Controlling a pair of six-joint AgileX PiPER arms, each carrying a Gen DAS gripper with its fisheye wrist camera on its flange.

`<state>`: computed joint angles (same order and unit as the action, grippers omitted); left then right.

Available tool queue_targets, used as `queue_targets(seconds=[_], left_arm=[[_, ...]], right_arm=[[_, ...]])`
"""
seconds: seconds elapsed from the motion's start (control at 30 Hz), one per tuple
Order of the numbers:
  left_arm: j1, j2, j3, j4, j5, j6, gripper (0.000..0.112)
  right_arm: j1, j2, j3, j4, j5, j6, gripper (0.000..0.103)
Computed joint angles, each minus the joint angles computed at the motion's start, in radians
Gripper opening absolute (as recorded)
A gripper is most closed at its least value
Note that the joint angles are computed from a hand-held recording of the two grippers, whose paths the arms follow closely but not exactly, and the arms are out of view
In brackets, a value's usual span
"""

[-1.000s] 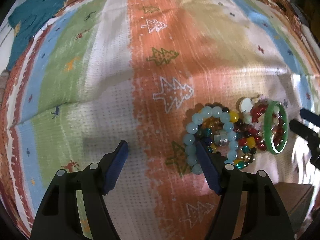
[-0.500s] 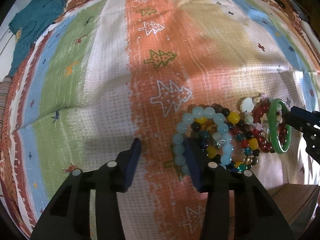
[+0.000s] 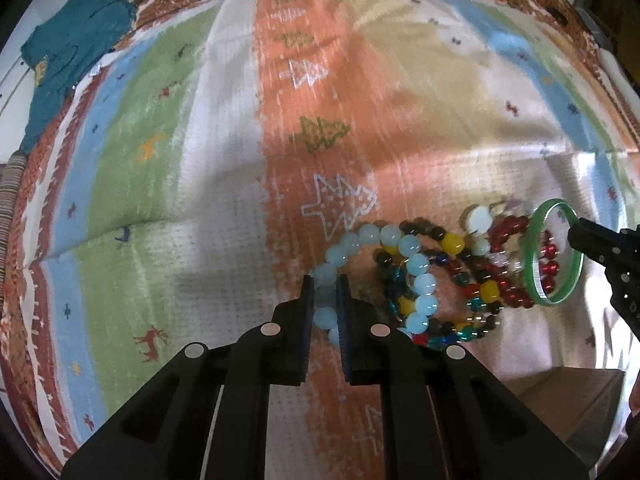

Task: Organize jewelry
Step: 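Carry the green bangle with the right tool while the left carries the blue bracelet to the tin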

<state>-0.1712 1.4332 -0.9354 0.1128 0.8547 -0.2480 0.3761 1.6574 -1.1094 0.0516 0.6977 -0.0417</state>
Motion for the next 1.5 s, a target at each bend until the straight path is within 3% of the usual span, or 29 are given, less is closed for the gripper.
queue_targets(seconds=[0.87, 1.23, 1.5], left_arm=[[-0.029, -0.283, -0.094, -0.157, 0.174, 0.061, 0.011], [-0.088, -0.405, -0.125, -0.160, 0.245, 0.023, 0.011], [-0.212, -0.479, -0.128, -0.097, 0.283, -0.083, 0.011]], right_arm=[[-0.030, -0.273, 0.091, 0.083, 0.040, -0.021, 0.008], [0.007, -0.398, 0.123, 0.098, 0.076, -0.026, 0.008], [0.023, -0.465, 0.162, 0.085, 0.096, -0.015, 0.008]])
